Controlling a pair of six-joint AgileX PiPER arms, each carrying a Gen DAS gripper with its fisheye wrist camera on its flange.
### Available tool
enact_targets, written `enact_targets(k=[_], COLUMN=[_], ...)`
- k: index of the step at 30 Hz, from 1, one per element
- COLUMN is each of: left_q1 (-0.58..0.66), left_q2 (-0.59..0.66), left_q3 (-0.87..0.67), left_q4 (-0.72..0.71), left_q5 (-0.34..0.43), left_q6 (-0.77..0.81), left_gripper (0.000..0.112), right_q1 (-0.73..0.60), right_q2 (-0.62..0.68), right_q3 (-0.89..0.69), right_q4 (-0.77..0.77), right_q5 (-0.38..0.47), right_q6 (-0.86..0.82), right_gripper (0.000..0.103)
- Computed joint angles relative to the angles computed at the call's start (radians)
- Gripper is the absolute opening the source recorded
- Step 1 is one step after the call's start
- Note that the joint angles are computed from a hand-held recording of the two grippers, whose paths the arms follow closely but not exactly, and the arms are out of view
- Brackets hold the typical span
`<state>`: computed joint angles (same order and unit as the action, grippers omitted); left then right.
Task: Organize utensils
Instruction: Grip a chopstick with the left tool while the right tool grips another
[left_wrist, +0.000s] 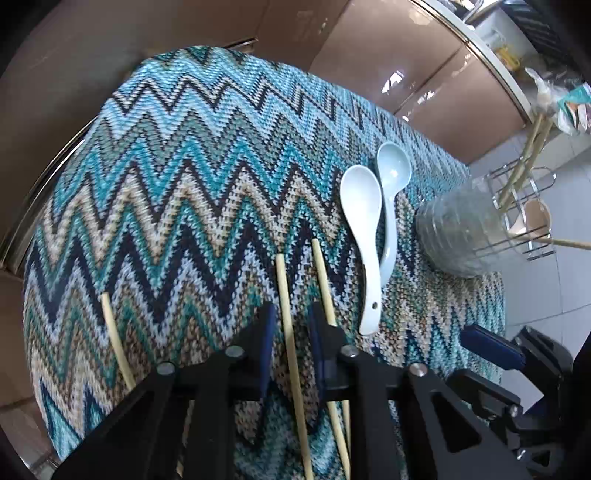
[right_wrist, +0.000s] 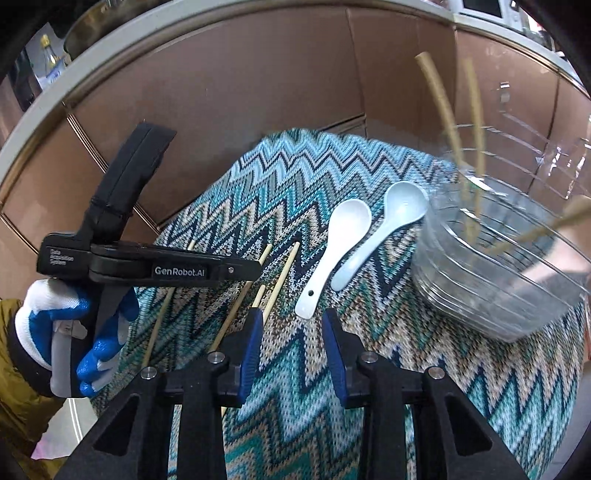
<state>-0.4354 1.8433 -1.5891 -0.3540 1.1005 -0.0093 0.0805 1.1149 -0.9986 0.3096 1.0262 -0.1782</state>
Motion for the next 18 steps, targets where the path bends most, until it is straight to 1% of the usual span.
enact_targets(k=[3,5,7,8,11,14,18], left_q1=[-0.004,0.019,0.055,0.072,0.112,0.147,0.182], left_q2=[0.029,0.026,0.019,0.012,-0.012,-0.043,-0.081], left_q3=[-0.009,0.011,0.043,0.064,0.113,0.156,0.196], left_q4=[0.010,-0.035,-0.099,-0.125,-0.203,-0.256,-0.291], left_q5=[-0.003,-0.021,-0.044,-0.059,-0.093,-0.120,-0.133], left_q6=[0.022,0.060,0.105,0.126,0.178,0.227,0.271], left_gripper=[0.007,0.005,0.005,0.005,0.005,0.005,0.005], right_q1=[0.024,0.033,0.042,0.044,0.054,0.058,0.047], right_q2=[0.072,0.117,0.165,0.185,0.263,0.337,0.437], right_q3=[-0.022,-0.037,-0.061,-0.071,-0.115,-0.161,-0.221], right_q4=[-0.006,-0.001,0.001,0.002,0.013,0.016,0.019], right_q5=[-0.022,-0.036,-0.042,-0.043,-0.044,-0.039,-0.016], right_q6=[0.001,-0.006,-0.012,-0.015,-0.022,-0.018,-0.008], right_gripper=[0.030,0.030,0.030,0.027,0.024,0.020,0.018])
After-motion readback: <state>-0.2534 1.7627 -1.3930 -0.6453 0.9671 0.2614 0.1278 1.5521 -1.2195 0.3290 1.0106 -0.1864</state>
